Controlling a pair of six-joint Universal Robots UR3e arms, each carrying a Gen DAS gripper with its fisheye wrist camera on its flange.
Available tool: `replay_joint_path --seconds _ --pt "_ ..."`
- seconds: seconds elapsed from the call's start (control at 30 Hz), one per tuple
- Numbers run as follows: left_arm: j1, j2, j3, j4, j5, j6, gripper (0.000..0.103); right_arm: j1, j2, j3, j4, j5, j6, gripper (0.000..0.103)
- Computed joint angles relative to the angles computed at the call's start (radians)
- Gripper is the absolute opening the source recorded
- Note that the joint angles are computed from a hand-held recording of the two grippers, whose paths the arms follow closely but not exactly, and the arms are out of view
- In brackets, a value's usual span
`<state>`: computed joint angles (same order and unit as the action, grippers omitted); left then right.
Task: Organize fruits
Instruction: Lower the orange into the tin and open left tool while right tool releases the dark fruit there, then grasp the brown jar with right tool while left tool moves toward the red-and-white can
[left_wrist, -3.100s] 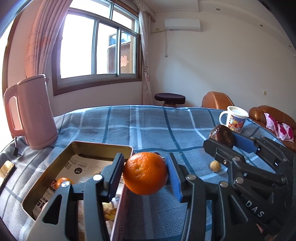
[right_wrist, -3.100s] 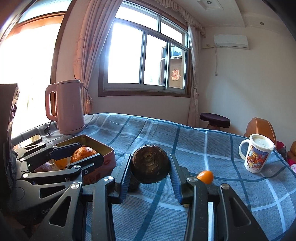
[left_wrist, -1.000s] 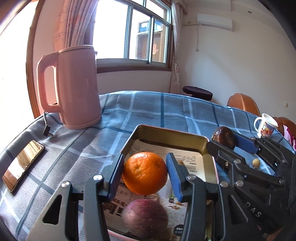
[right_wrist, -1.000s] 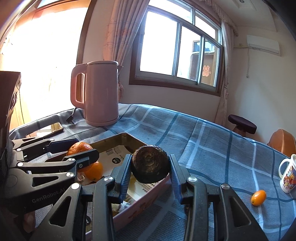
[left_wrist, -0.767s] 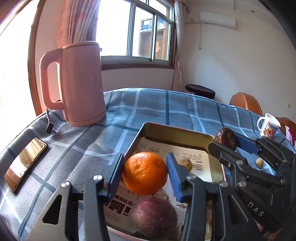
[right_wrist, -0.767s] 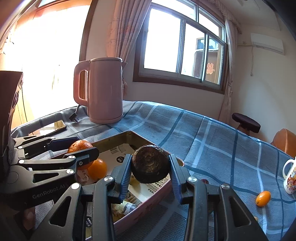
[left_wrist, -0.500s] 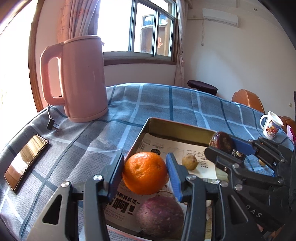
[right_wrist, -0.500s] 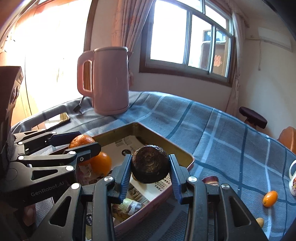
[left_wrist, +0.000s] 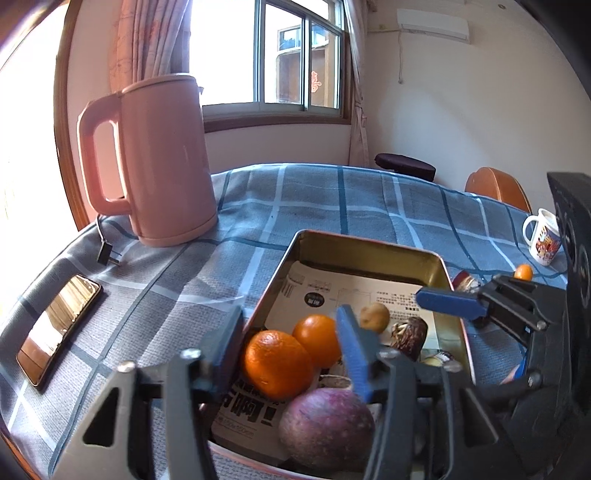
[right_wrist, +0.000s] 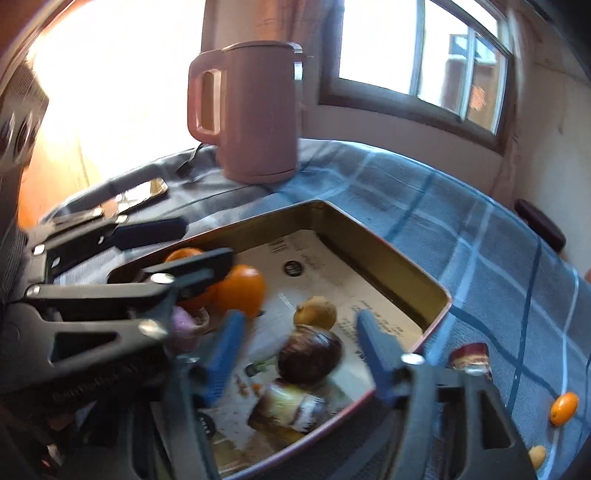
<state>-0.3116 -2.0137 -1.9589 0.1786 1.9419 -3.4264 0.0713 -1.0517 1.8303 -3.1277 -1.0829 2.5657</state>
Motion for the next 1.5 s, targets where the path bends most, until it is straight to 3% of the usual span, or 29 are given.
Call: replay_joint_path --seconds 0.23,0.43,0.53,0.97,1.1,1.17,1.27,1.5 --pt "-0.033 0.019 -0.041 0.11 0.045 -0.028 0.081 -0.088 -0.062 0.172 -0.215 0.073 0.022 0.071" --pt "-0.068 0.013 -0.007 0.11 0.067 -0.029 0.084 -0.25 -0.118 0.245 -0.257 0.147 0.082 0.071" --pt "-0.083 -0.011 0.019 0.093 0.073 -0.04 0.084 -0.308 -0.125 0.244 -0.241 0.11 0.101 0.071" --pt "-0.132 -0.053 0.118 -0.004 0.075 -0.042 0.084 -0.255 -0.045 0.019 0.106 -0.017 0.102 0.071" --pt "-0.147 -0.068 0.159 -0.035 0.069 -0.033 0.084 -0.25 -0.014 -0.058 0.238 -0.022 0.101 0.045" --pt "-0.162 -0.082 0.193 -0.059 0.076 -0.023 0.084 -0.27 -0.023 -0.043 0.238 0.015 0.1 0.045" --pt "-0.18 -0.109 0.267 -0.115 0.068 -0.01 0.084 -0.312 -0.052 0.018 0.171 0.067 0.117 0.045" --pt "-0.235 -0.267 0.594 -0.32 0.055 0.036 0.083 -0.41 -0.08 0.131 -0.086 0.056 0.205 0.045"
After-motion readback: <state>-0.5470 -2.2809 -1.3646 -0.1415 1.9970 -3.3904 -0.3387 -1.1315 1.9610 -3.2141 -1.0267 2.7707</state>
